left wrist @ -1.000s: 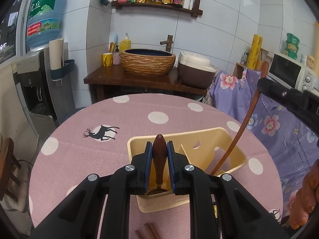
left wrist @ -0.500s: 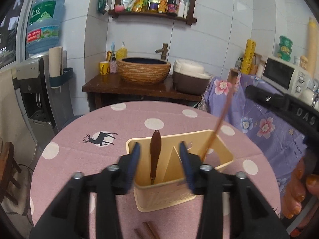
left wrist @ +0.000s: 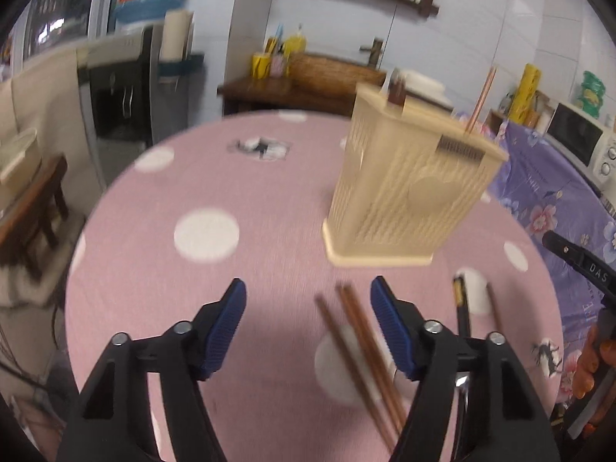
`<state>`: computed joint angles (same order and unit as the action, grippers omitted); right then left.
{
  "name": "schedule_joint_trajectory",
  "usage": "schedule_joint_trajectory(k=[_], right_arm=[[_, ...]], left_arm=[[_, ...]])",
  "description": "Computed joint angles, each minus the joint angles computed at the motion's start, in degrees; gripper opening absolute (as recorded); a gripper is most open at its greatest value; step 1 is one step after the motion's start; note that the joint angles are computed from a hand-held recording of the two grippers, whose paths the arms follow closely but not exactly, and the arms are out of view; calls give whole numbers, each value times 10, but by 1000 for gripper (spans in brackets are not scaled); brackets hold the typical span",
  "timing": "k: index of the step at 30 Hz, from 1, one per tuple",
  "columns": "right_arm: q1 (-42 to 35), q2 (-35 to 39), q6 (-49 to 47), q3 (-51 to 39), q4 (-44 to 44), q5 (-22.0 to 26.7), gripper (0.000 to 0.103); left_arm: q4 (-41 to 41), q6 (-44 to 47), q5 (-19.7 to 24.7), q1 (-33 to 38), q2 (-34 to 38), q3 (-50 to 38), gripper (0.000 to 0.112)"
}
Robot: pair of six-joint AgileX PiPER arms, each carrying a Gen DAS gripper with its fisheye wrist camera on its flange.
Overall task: Organize utensils
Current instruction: 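Open both tools to release the spoon and chopstick in the holder, then grasp a wooden chopstick with the left tool while the right tool grasps another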
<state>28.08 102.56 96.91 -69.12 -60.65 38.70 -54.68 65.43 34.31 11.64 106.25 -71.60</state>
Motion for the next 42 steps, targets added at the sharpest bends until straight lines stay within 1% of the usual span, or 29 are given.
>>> schedule_joint_trajectory(k=[3, 7, 9, 11, 14, 19, 21, 24, 27, 31, 34, 38, 41, 42], right_arm=[[3, 7, 33, 37, 9, -22, 65], [17, 22, 66, 58, 2, -33, 65], [23, 26, 75, 62, -3, -33, 65], [32, 27, 86, 65, -11, -27, 65], [43, 26, 89, 65, -13, -20, 65], [46, 33, 66, 51, 4, -15, 65], [46, 36, 59, 47, 11, -15, 65], [47, 40, 50, 41, 20, -12, 65], [41, 43, 42, 38, 30, -20, 65], [26, 46, 21, 37, 56, -42, 65], [7, 50, -3, 33, 84, -63, 61], [-21, 63, -61, 20, 146, -93, 49], [-18, 78, -86, -4, 159, -76, 44], [-13, 86, -91, -17, 158, -59, 42]], left_arm=[[21, -15, 0, -3, 5, 21, 51], [50, -32, -13, -24, 10, 30, 42], [52, -27, -29, -34, 9, 39, 37], [70, -43, -51, -46, 10, 44, 33], [80, -58, -48, -48, 17, 41, 31], [105, -88, -52, -61, 26, 31, 28], [117, -98, -64, -67, 28, 29, 25], [130, -109, -65, -69, 34, 19, 21], [133, -115, -63, -67, 45, 3, 15], [148, -131, -52, -70, 58, -20, 12], [144, -127, -51, -70, 60, -22, 12], [135, -120, -52, -68, 55, -12, 12], [132, -119, -53, -65, 46, 1, 12], [132, -118, -59, -67, 41, 8, 12]])
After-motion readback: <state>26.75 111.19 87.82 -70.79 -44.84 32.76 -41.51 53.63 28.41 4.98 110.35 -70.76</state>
